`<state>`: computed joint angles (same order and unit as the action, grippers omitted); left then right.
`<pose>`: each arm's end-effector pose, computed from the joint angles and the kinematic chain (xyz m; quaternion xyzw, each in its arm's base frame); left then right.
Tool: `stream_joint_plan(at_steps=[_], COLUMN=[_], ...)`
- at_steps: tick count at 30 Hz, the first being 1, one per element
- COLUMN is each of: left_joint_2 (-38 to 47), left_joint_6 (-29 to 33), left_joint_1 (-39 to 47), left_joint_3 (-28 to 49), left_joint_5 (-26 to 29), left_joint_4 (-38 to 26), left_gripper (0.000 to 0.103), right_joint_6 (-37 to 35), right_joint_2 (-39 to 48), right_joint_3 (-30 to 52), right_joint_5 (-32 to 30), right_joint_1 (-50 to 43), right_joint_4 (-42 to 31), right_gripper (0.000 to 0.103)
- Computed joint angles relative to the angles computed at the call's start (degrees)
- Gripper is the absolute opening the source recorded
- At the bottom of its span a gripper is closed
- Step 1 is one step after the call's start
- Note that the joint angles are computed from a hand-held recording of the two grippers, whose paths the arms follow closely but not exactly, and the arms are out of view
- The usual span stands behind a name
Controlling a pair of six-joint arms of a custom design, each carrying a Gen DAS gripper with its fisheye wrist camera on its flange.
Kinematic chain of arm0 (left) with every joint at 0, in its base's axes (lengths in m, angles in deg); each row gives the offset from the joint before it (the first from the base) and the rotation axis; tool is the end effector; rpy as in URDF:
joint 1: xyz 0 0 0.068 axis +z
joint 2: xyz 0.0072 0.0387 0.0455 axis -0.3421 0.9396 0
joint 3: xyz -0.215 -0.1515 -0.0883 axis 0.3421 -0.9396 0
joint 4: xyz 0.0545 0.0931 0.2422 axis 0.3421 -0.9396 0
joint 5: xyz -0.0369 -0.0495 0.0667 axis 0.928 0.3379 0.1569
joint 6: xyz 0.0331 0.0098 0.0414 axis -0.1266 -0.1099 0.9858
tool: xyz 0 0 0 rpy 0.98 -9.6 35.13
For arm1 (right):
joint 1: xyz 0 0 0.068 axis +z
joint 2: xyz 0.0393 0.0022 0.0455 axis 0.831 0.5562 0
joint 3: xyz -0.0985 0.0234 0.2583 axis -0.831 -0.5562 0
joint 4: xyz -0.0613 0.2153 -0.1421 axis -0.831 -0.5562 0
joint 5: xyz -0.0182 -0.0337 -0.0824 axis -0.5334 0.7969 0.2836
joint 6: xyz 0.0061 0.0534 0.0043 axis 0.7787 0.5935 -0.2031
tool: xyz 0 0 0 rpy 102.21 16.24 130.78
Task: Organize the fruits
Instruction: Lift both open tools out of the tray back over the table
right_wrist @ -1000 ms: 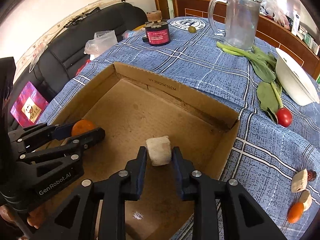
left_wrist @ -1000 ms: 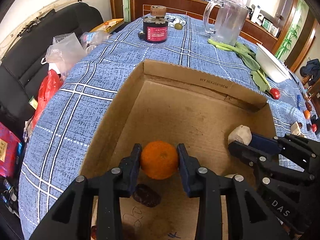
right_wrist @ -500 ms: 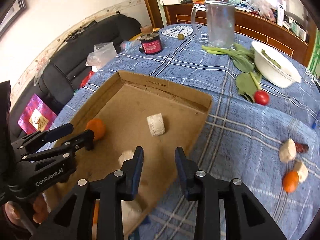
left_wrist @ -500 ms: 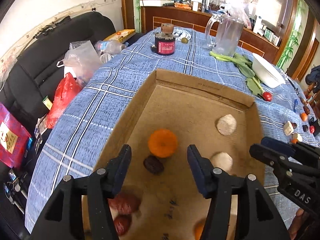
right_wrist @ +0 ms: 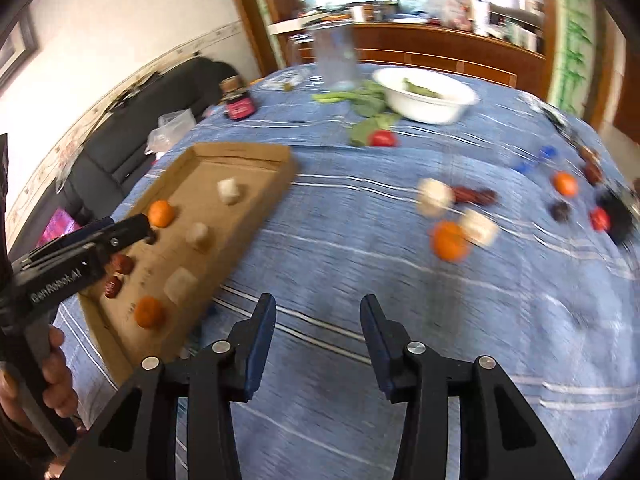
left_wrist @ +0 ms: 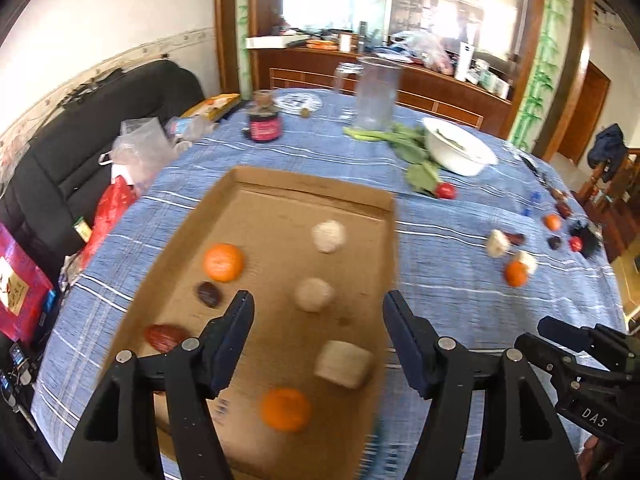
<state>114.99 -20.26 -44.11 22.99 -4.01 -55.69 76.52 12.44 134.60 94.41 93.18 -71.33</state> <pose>0.3276 -0.1461 0.2072 0.1509 0.9234 -0.0852 0.3425 0.2441 0.1710 0.1878 0.0931 0.9417 0.0821 0.3127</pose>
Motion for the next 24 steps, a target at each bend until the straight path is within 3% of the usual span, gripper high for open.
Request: stream_joint_plan(at_steps=[4, 12, 16, 24], left_joint_2=[0.0, 3.8, 4.8, 7.7], left_joint_6=[-1.8, -4.3, -5.1, -6.2], left_joint_1=[-5.5, -13.9, -15.3, -16.8], left_joint_3=[-0.2, 2.3, 2.6, 4.3], left_joint_5=[-1.4, -4.6, -5.2, -6.2], left_joint_4=[-0.6, -3.7, -4.6, -7.6], left_gripper=[0.077, 0.077, 0.077, 0.077], right_joint_6=[1.7, -0.2, -6.4, -22.5], right_joint_2=[-9.4, -21.7, -18.9, -3.2], right_joint_3=[-8.3, -18.3, -18.0, -12.6], right_joint_5=[0.8, -3.1, -6.4, -13.0], right_joint_1=[-1.9, -11.7, -18.6, -28.0], right_joint_4=[-1.5, -2.1, 1.6, 12.0], right_gripper=[0.049, 0.054, 0.054, 0.054])
